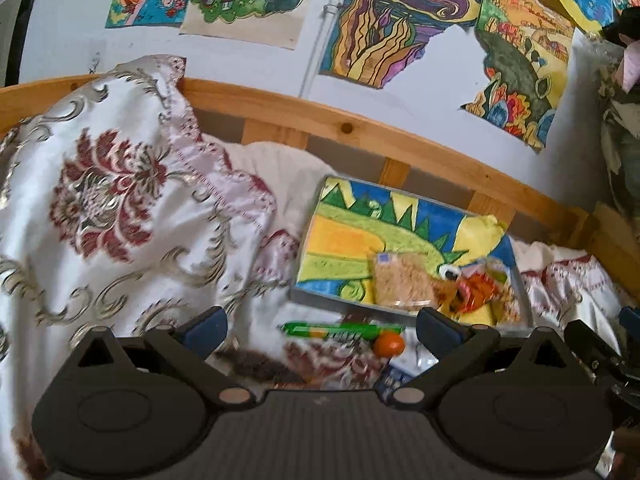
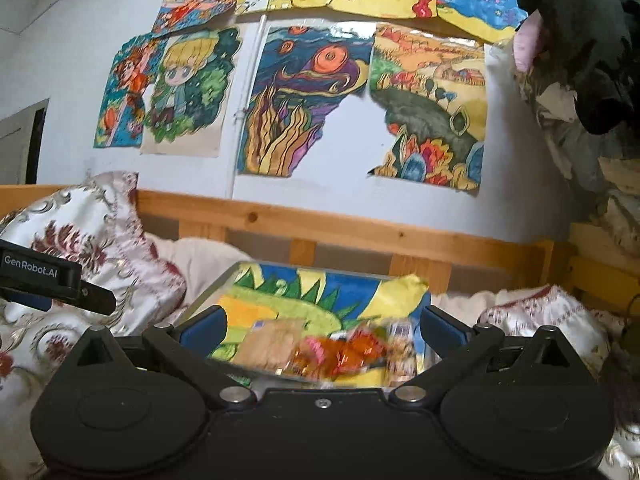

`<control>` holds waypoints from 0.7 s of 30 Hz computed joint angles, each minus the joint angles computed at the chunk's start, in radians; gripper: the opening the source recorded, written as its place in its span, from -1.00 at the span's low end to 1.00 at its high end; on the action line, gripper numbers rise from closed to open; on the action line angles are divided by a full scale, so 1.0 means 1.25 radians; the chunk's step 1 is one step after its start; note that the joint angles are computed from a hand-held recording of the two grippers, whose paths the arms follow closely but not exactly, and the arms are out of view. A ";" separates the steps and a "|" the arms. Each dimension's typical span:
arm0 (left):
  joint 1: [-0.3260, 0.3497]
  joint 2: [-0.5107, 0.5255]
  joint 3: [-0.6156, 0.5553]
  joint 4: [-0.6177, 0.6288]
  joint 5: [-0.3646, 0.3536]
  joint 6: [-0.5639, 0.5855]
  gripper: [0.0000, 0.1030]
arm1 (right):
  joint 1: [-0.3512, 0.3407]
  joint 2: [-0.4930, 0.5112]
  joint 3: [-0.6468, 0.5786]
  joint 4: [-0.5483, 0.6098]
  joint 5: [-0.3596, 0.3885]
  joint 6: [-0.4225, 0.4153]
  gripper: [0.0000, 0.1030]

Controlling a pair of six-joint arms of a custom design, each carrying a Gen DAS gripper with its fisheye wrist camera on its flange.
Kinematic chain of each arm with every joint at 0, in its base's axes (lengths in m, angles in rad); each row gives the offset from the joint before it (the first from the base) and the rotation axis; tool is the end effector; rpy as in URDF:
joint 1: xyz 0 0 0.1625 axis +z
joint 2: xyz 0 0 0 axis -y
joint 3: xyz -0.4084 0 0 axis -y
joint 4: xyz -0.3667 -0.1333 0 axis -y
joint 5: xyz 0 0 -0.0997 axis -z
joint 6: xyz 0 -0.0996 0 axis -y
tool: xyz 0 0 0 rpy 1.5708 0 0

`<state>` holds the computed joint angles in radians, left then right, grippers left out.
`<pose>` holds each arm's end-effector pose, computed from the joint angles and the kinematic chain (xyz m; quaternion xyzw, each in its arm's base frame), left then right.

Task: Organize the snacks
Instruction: 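Open both tools over the tin and pull them back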

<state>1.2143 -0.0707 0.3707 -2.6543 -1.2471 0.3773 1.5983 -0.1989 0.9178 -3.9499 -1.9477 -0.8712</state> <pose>-0.1577 -0.8963 0.0865 0.2698 0.8735 -0.3753 0.1528 0.1175 -0.7567 0.1093 0.1634 -0.6571 0.6096 0.4122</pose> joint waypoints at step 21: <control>0.013 -0.147 0.329 -0.115 0.006 0.077 0.99 | 0.029 -0.056 0.169 0.030 -0.121 0.105 0.99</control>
